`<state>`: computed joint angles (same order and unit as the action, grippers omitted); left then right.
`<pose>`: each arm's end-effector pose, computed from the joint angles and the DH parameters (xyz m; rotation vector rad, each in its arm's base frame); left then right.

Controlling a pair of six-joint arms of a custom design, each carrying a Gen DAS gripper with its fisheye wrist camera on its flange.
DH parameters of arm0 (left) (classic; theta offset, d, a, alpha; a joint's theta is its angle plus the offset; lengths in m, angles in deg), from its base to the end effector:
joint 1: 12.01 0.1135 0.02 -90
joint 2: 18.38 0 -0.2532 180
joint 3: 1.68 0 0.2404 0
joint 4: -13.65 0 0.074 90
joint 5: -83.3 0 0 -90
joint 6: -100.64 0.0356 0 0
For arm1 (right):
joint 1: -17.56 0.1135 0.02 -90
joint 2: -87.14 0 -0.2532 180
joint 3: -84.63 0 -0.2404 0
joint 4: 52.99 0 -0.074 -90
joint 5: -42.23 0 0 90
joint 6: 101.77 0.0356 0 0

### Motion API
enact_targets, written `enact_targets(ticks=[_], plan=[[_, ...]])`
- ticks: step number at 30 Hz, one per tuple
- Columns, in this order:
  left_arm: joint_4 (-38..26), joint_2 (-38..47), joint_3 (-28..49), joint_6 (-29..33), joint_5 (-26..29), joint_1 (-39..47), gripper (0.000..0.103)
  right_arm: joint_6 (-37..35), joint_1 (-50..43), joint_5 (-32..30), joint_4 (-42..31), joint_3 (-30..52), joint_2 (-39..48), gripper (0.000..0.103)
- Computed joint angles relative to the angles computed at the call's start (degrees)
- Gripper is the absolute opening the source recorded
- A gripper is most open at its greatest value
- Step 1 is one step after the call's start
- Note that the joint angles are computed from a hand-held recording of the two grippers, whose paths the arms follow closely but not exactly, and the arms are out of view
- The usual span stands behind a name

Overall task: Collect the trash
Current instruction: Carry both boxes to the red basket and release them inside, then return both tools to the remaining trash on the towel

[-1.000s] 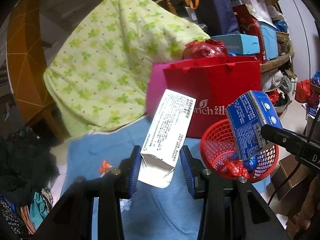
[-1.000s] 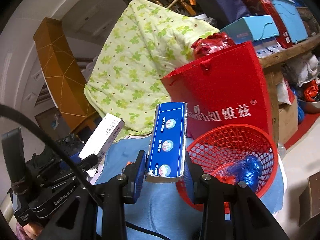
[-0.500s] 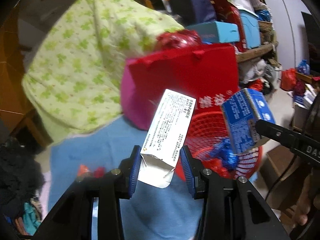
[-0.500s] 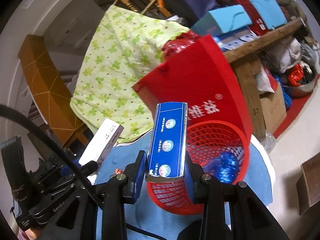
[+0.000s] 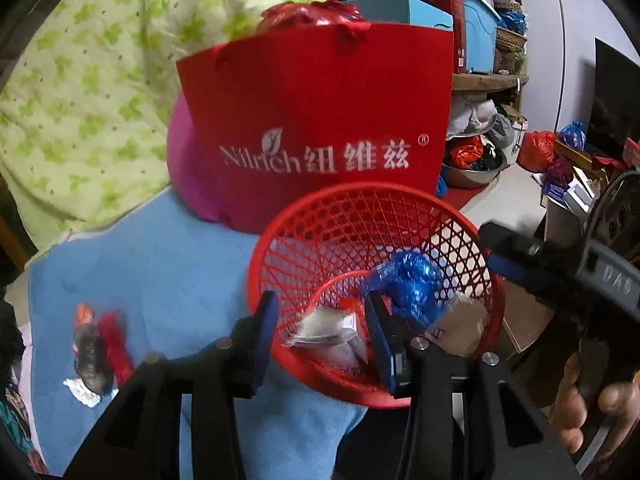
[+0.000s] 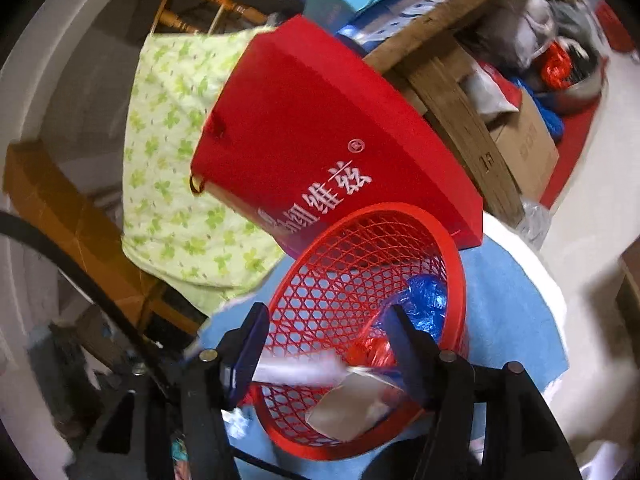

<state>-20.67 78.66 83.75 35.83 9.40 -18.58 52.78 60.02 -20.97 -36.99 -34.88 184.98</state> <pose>0.3583 -0.0512 0.2387 0.7676 2.2097 -0.1730 0.2647 0.2205 0.1800 0.6884 1.8625 0.7981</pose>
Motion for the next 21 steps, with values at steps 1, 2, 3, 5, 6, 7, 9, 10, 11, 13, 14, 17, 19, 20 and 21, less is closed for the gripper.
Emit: enact_targets(ticks=[1, 2, 3, 5, 6, 7, 9, 10, 11, 13, 14, 17, 19, 20, 21], plan=[[0.2, -0.6, -0.8, 0.3, 0.2, 0.4, 0.046, -0.5, 0.4, 0.8, -0.2, -0.3, -0.5, 0.065], [0.4, -1.1, -1.5, 0.7, 0.6, 1.0, 0.046, -1.0, 0.9, 1.5, -0.4, -0.6, -1.1, 0.065], [0.5, -1.8, -2.2, 1.1, 1.2, 1.7, 0.046, -1.3, 1.2, 1.8, -0.1, -0.9, -1.6, 0.065], [0.7, -3.8, -4.2, 2.1, 2.5, 3.7, 0.046, -2.3, 2.2, 3.0, 0.4, -1.5, -2.7, 0.065], [0.7, -4.9, -5.4, 3.0, 3.2, 5.0, 0.049, -2.7, 2.6, 3.6, 0.1, -1.3, -3.1, 0.065], [0.9, -6.1, -6.6, 3.8, 3.7, 6.6, 0.05, -3.4, 3.2, 4.1, -0.4, -0.9, -3.4, 0.065], [1.0, -7.8, -8.4, 4.9, 4.1, 9.9, 0.052, -4.9, 4.5, 4.8, -0.7, -0.3, -4.3, 0.065], [0.4, -8.7, -8.9, 5.2, 4.8, 12.1, 0.052, -5.6, 5.0, 5.1, -1.1, 0.1, -4.5, 0.065], [-0.2, -9.0, -9.0, 5.3, 5.5, 14.0, 0.052, -6.8, 5.8, 5.4, -1.8, 0.9, -4.9, 0.065], [-1.0, -10.1, -9.5, 6.0, 7.3, 19.7, 0.052, -9.5, 7.3, 6.1, -3.0, 2.8, -5.3, 0.065], [-0.8, -10.4, -9.7, 6.5, 7.7, 22.2, 0.052, -11.3, 8.3, 6.7, -3.6, 4.1, -5.4, 0.065], [-0.9, -10.0, -9.2, 8.3, 8.8, 30.2, 0.052, -16.2, 10.8, 6.8, -4.4, 7.6, -5.5, 0.065], [-0.9, -9.4, -8.1, 9.0, 9.4, 35.6, 0.052, -20.1, 13.0, 7.1, -6.0, 11.5, -4.6, 0.065], [-0.4, -9.1, -7.8, 9.3, 9.8, 37.7, 0.052, -22.2, 14.1, 7.2, -6.7, 13.5, -3.9, 0.065], [0.6, -9.0, -7.8, 9.6, 10.5, 40.6, 0.052, -25.3, 15.6, 7.4, -7.7, 16.4, -2.9, 0.065]])
